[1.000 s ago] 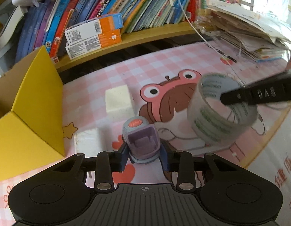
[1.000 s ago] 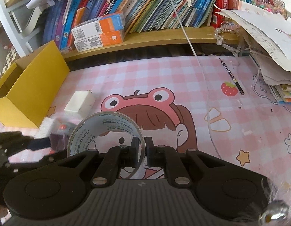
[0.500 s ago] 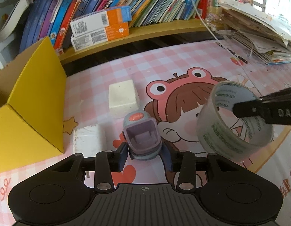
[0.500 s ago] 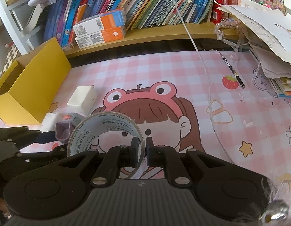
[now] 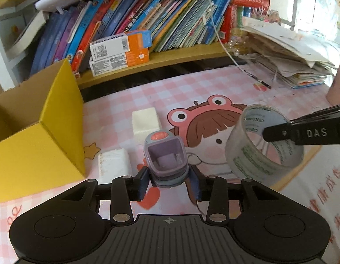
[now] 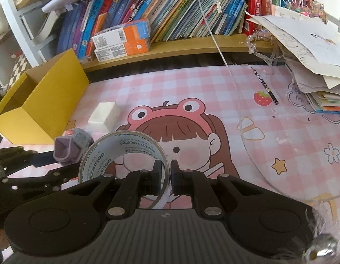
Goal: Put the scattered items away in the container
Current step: 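Lift and carry the toy car and tape roll with both tools into the yellow box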
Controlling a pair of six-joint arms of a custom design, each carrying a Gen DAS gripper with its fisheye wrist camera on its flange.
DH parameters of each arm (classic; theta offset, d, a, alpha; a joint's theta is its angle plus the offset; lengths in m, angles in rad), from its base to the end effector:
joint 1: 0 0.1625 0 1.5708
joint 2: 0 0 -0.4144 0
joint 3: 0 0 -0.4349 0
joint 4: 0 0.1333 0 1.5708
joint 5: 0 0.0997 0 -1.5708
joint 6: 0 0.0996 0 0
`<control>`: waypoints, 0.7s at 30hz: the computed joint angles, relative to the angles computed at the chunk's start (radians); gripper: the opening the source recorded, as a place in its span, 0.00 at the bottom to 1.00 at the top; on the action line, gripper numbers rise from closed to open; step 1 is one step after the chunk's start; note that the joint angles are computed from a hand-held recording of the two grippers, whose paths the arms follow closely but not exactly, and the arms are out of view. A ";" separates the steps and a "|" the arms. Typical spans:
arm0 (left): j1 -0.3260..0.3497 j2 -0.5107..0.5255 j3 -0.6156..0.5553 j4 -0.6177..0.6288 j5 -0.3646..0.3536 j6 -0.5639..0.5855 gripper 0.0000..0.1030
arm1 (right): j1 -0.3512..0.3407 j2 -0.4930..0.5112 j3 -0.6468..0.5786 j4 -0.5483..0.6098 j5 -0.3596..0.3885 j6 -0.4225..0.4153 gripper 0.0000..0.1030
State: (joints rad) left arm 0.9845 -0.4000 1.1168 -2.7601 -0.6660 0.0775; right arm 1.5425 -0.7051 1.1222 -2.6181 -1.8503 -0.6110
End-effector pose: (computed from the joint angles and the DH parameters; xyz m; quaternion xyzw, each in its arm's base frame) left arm -0.2809 -0.8054 0.0287 0.1882 0.8600 -0.3107 0.3583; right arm 0.0817 -0.8528 0.2363 0.2291 -0.9142 0.2497 0.2222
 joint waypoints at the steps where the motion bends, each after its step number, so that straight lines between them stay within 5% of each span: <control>1: -0.003 -0.014 0.022 -0.006 0.000 -0.008 0.37 | 0.001 -0.009 0.015 -0.007 0.001 0.000 0.08; 21: -0.062 -0.261 0.390 -0.228 0.055 -0.062 0.38 | 0.061 -0.162 0.302 -0.150 -0.006 -0.023 0.08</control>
